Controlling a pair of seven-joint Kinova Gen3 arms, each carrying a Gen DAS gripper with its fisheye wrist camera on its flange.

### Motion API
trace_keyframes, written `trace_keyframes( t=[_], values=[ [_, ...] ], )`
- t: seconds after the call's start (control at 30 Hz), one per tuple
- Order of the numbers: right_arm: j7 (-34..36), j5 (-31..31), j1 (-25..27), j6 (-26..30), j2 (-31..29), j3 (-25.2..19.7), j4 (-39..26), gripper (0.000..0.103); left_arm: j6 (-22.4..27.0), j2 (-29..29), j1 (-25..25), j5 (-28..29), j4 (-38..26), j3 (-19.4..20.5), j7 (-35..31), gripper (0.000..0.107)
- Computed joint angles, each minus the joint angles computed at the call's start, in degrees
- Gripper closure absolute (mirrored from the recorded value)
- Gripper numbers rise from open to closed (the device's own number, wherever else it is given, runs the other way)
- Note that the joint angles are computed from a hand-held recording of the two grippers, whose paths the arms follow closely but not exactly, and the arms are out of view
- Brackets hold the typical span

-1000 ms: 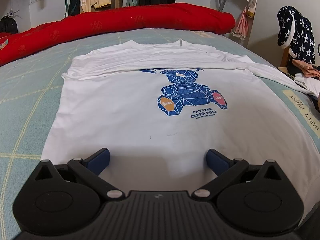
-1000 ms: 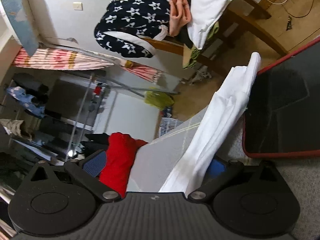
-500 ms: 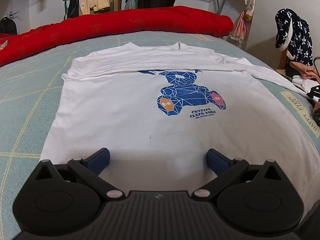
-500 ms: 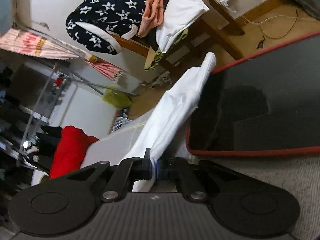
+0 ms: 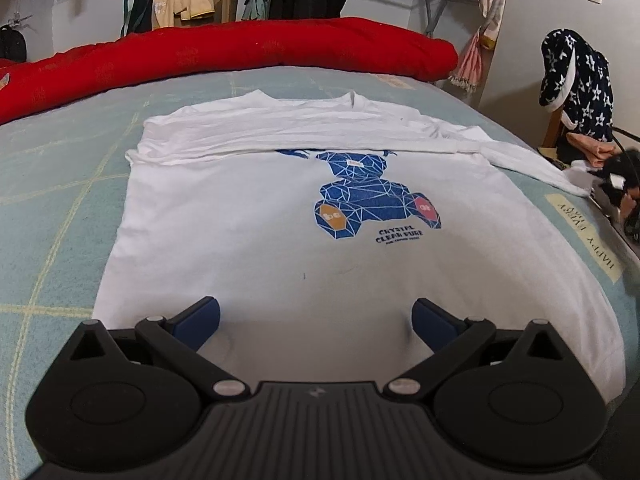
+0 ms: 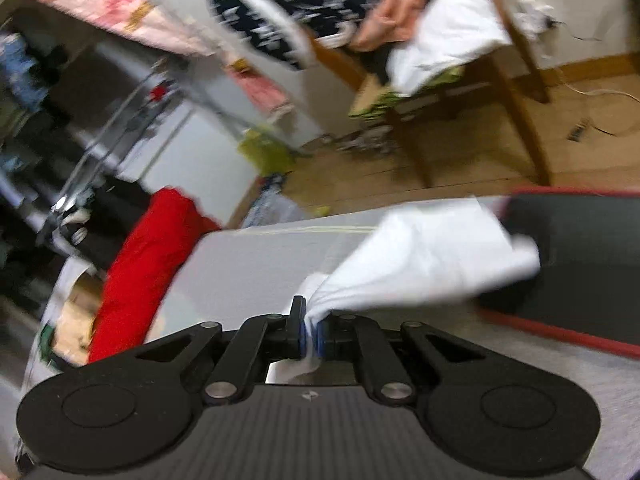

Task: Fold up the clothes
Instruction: 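Carry the lifted hem with the right tool over toward the collar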

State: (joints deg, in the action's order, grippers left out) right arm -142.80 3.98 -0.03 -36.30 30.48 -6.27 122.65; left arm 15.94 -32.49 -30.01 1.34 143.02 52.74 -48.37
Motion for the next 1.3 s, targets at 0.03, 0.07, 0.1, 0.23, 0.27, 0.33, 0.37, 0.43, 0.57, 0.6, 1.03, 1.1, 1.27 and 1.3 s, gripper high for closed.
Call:
trace_keyframes(
  t=[0.03, 0.07, 0.1, 0.23, 0.27, 0.33, 0.37, 0.43, 0.57, 0.6, 1.03, 1.1, 1.27, 1.3],
  values=[
    [-0.1, 1.8, 0.4, 1.0, -0.6, -0.7, -0.7, 0.096, 0.1, -0.2, 0.5, -0.2, 0.1, -0.7, -0.3, 0.006],
    [0.0, 3.2, 0.5, 2.1, -1.2, -1.2, -1.6, 0.096, 0.2, -0.5, 1.2, -0.3, 0.2, -1.6, -0.5, 0.006],
    [0.0, 4.7, 0.6, 3.2, -1.7, -1.7, -2.5, 0.096, 0.4, -0.9, 2.0, -0.4, 0.4, -2.6, -0.7, 0.006],
    [-0.5, 10.1, 0.7, 7.5, -3.2, -4.6, -6.5, 0.096, 1.5, -2.9, 5.7, -0.4, 1.4, -7.5, -1.0, 0.006],
    [-0.7, 11.3, 0.6, 8.6, -3.4, -5.3, -7.5, 0.096, 1.8, -3.5, 6.4, -0.5, 1.6, -8.4, -1.0, 0.006],
    [-1.4, 13.8, 0.5, 10.7, -3.8, -7.1, -9.5, 0.096, 2.6, -4.5, 7.9, -0.6, 2.0, -10.1, -1.2, 0.006],
    [-1.8, 15.0, 0.5, 11.6, -4.0, -8.0, -10.4, 0.096, 3.0, -4.9, 8.4, -0.7, 2.1, -10.7, -1.2, 0.006],
    [-1.9, 17.1, 0.0, 13.4, -4.3, -9.5, -12.2, 0.096, 3.6, -5.7, 9.5, -0.8, 2.4, -11.8, -1.4, 0.006],
    [-1.3, 20.2, -2.0, 16.6, -4.7, -12.0, -15.6, 0.096, 4.4, -7.2, 11.3, -0.9, 2.9, -13.9, -1.9, 0.006],
    [-1.0, 20.8, -2.4, 17.3, -4.7, -12.6, -16.5, 0.096, 4.7, -7.6, 11.7, -0.9, 3.1, -14.6, -2.0, 0.006],
    [9.8, 20.3, -11.5, 27.7, -1.0, -17.4, -27.5, 0.096, 12.2, -13.0, 15.4, -2.3, 2.9, -22.0, -4.8, 0.006],
    [12.4, 18.5, -14.9, 28.4, -0.6, -15.3, -28.4, 0.096, 13.0, -13.4, 16.5, -2.5, 2.8, -23.5, -5.6, 0.006],
    [19.1, 14.8, -23.9, 29.7, 0.7, -9.4, -30.7, 0.096, 14.4, -13.8, 17.7, -2.6, 2.3, -24.2, -6.8, 0.006],
    [20.4, 14.2, -25.4, 30.0, 1.0, -8.5, -31.0, 0.096, 14.6, -13.8, 17.6, -2.5, 2.2, -24.1, -6.9, 0.006]
  ],
)
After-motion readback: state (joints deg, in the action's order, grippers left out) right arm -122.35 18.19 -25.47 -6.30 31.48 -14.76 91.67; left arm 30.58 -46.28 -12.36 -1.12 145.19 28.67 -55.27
